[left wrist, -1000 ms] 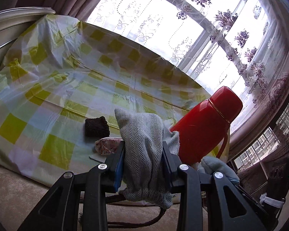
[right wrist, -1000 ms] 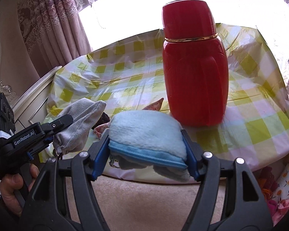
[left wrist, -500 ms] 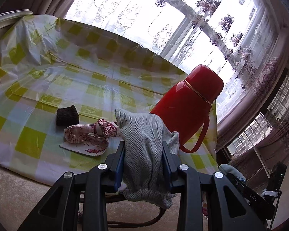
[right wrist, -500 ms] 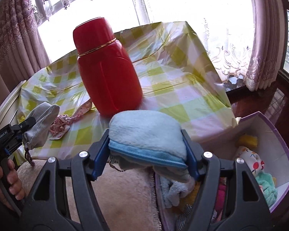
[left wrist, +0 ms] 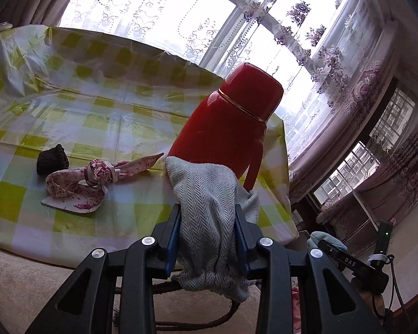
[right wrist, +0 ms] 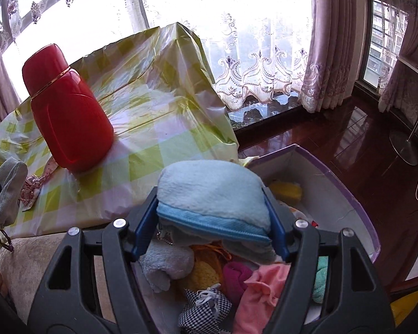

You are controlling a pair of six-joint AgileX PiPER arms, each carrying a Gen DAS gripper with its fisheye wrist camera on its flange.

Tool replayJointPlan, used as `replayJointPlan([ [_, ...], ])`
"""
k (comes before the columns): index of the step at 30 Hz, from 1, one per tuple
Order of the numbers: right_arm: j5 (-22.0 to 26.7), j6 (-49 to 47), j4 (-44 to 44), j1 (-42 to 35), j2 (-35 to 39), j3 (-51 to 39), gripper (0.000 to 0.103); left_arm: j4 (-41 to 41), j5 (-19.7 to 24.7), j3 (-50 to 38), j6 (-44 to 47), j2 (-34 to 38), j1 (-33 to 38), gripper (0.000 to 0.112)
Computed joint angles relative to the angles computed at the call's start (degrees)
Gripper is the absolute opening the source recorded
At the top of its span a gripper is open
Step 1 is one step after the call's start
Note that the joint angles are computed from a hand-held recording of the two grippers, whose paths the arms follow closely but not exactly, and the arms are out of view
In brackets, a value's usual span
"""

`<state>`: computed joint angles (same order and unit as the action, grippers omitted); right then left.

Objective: Organize soft objects
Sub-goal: 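Carry both pouches to the white box, opening the right tool then the left tool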

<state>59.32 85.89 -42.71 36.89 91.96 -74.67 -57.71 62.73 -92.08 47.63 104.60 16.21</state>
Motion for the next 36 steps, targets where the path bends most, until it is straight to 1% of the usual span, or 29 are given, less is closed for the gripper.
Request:
replayJointPlan([
  [7,4.6,-3.5,2.0,-2.2,0.7,-0.6,0.075,0.5,0.5,0.6,1.0,-0.9,-3.4,0.035],
  [10,4.7,-5.2,2.0,-3.6,1.0,-0.7,0.077,1.0,0.6,0.9,1.2,-1.2,-5.0,0.035],
  [15,7.0,-7.7,1.2,-5.7,2.3,-2.3,0.081,1.5,0.4,1.9,1.9,-2.1,-7.6,0.035],
  [25,3.4,-6.1,1.1,-9.1,-1.3,2.3,0.082,3.8,0.5,2.2,2.6,-2.9,-14.9,0.035],
  [30,2.8,-4.8,1.4,-10.2,-3.8,5.4,0.084,4.7,1.3,0.7,2.1,-2.2,-18.9,0.035],
  [36,3.2,-2.8,1.1,-10.9,-7.3,8.3,0.086,5.9,2.0,-1.4,1.0,-0.4,-23.8,0.036],
])
